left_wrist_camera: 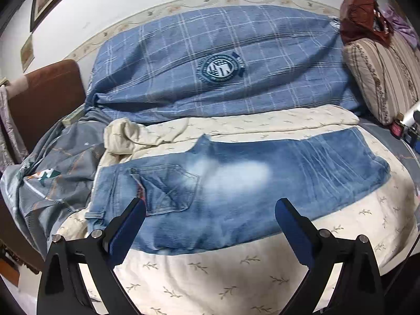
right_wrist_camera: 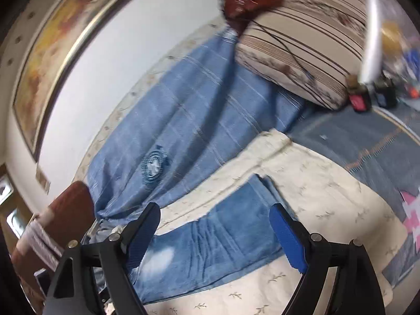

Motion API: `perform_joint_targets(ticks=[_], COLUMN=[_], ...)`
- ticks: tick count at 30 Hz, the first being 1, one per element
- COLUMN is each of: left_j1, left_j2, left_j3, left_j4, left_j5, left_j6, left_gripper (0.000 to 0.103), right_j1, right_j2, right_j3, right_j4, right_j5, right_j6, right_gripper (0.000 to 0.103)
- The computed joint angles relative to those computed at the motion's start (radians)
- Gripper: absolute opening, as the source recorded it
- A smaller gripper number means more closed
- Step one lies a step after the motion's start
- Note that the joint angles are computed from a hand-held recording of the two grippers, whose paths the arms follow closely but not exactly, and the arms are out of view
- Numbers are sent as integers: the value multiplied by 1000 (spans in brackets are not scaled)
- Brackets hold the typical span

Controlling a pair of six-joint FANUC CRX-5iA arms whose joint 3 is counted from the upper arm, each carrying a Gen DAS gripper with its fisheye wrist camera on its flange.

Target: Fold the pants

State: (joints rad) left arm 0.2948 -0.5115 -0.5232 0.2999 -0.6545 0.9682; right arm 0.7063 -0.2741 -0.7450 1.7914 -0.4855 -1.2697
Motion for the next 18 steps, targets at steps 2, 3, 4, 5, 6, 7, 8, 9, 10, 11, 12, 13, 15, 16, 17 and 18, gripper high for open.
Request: perform_joint_targets(ticks=[2, 3, 4, 5, 6, 7, 8, 9, 10, 11, 12, 13, 15, 16, 17, 18], left_j1=[3, 7, 10, 12, 15, 18, 21, 24, 30, 36, 43, 52, 72, 83, 92, 104], left_j2=[-3, -8, -16, -21, -26, -31, -37, -42, -50, -57, -64, -71, -80, -84, -86, -87], left_j3=[10, 10, 8, 7, 8, 10, 14, 15, 17, 16, 16, 16, 13, 13, 14, 13], left_j4=[-17, -16, -15, -14, -17, -20, -24, -27, -31, -33, -34, -34, -17, -8, 0, 12], left_j5=[-2, 0, 8, 14, 19, 22, 26, 31, 39, 44, 50, 58, 65, 67, 66, 66], left_j6=[26, 29, 32, 33, 36, 40, 47, 52, 58, 59, 60, 63, 53, 49, 45, 37], left_gripper=[99, 99, 99, 99, 99, 99, 99, 99, 99, 99, 99, 99, 99, 99, 99, 100], right_j1=[-3, 3, 13, 26, 36, 47, 57, 71, 77, 83, 85, 86, 88, 91, 97, 101], right_j2=[4, 9, 16, 25, 33, 41, 48, 59, 67, 77, 86, 94, 111, 119, 129, 138], right_j3=[1, 7, 15, 25, 33, 43, 52, 65, 72, 83, 92, 99, 116, 125, 136, 144], right_j4=[-10, -21, -39, -57, -69, -80, -93, -111, -118, -126, -130, -129, -130, -136, -144, -151], right_j5=[13, 15, 12, 9, 8, 9, 5, 1, -1, 4, 10, 15, 29, 33, 36, 37], right_j6=[13, 37, 69, 108, 139, 171, 196, 233, 249, 271, 284, 290, 305, 317, 333, 345], right_gripper=[88, 88, 88, 88, 88, 88, 88, 88, 88, 88, 88, 88, 88, 88, 88, 88])
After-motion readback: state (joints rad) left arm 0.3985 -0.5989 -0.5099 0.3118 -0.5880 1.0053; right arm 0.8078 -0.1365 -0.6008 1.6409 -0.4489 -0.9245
